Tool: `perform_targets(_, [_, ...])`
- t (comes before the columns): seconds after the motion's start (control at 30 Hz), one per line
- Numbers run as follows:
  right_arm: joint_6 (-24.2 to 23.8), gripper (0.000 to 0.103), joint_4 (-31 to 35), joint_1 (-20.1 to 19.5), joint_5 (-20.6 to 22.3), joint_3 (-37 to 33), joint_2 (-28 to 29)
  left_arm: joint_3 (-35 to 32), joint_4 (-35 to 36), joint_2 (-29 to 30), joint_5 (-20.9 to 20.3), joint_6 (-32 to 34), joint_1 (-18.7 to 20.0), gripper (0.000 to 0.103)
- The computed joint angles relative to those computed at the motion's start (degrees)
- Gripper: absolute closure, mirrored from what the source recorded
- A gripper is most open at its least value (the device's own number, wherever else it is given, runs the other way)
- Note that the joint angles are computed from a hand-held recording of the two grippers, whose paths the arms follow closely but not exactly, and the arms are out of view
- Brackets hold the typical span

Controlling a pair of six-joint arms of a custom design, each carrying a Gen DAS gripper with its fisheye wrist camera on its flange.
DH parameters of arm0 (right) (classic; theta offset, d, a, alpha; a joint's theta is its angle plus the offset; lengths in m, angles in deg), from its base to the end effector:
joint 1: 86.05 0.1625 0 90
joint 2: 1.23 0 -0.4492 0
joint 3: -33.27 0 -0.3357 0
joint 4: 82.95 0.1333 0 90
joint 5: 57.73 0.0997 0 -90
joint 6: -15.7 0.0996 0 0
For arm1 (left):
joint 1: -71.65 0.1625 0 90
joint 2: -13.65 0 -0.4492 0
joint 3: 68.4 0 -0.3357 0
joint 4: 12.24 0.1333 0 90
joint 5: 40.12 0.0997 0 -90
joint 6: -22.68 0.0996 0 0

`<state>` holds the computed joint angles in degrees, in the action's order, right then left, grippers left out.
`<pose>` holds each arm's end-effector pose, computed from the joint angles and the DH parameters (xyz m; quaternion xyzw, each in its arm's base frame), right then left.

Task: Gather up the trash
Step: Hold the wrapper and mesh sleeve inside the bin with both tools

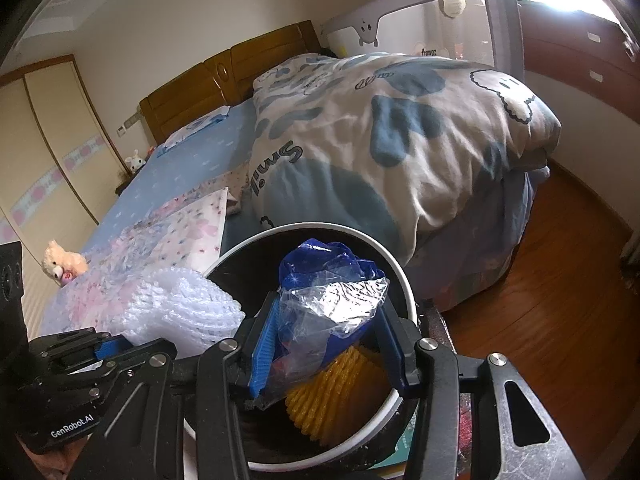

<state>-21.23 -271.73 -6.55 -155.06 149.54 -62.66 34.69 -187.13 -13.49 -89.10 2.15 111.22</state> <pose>0.0186 -0.5613 0.2806 0.1883 -0.9064 0.3180 0.2044 -0.3293 -0.5299 -0.0170 0.2145 0.9092 -0.2622 0.2421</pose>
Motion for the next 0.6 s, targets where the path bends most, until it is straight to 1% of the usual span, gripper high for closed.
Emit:
perform_targets(0.27, [-0.67,0.055,1.54,0.02,-0.17,-0.77,0.01,-0.47,0.56,0.13,-0.16,-0.05,0.35,0.085])
perform_targets(0.6, [-0.65,0.054,1.52,0.4,-0.83,-0.92,0.25,-1.05,1.27,0.31,-0.11,-0.2,0.46,0.085])
